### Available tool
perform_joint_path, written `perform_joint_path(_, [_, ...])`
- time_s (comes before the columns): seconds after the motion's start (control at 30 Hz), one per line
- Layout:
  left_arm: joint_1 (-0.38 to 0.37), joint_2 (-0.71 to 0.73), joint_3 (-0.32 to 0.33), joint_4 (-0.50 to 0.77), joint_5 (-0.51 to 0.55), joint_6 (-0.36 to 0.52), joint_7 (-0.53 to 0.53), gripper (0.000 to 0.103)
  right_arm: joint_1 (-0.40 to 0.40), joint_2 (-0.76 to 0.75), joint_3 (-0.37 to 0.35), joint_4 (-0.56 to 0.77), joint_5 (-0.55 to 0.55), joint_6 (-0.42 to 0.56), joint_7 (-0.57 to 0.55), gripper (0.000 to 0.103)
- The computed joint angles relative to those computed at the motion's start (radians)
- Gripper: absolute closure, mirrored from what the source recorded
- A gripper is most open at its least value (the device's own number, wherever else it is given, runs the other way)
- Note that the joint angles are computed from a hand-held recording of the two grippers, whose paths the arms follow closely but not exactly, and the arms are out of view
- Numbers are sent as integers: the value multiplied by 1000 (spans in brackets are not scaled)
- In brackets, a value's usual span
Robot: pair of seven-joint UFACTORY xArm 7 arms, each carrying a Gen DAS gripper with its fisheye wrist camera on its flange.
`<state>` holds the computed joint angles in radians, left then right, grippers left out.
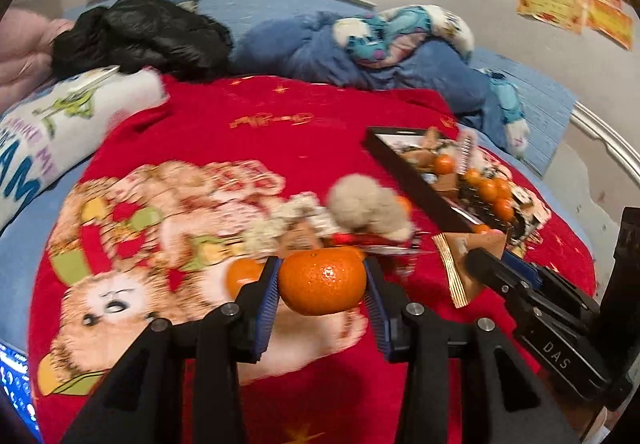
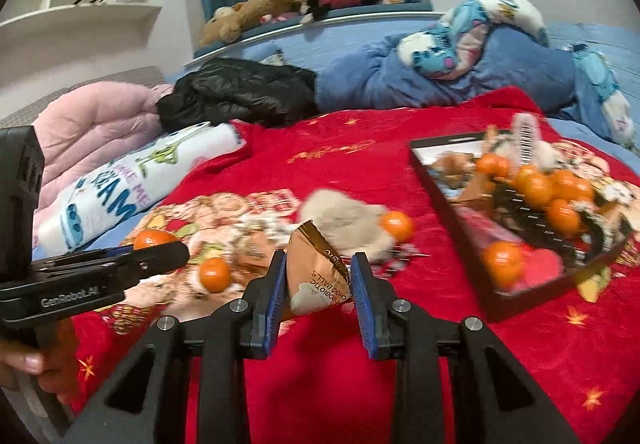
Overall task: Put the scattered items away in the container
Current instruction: 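Carry the orange and chocolate with both grippers over the black box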
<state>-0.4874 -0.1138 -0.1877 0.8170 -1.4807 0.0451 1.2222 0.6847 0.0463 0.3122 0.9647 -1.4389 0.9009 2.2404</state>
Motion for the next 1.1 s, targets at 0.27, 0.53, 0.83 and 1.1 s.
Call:
perform_joint_path(0.27, [-36,7,-34,55,-95,107,73,61,-12,-179,65,-180,106,88,53,72])
perform_joint_path(0.53, [-71,47,-79,89,-35,78,24,61,-30,-272,130,-221,188,177,-31,72])
perform_joint_path(0.83, [-88,72,-87,123,-68,62,88,61,-73,-432,178,-339,256,114,-6,72])
perform_joint_path(1.1, [-84,72,-86,124,-34,111,84,61,-109,-597,235,-433,347,74,-17,72])
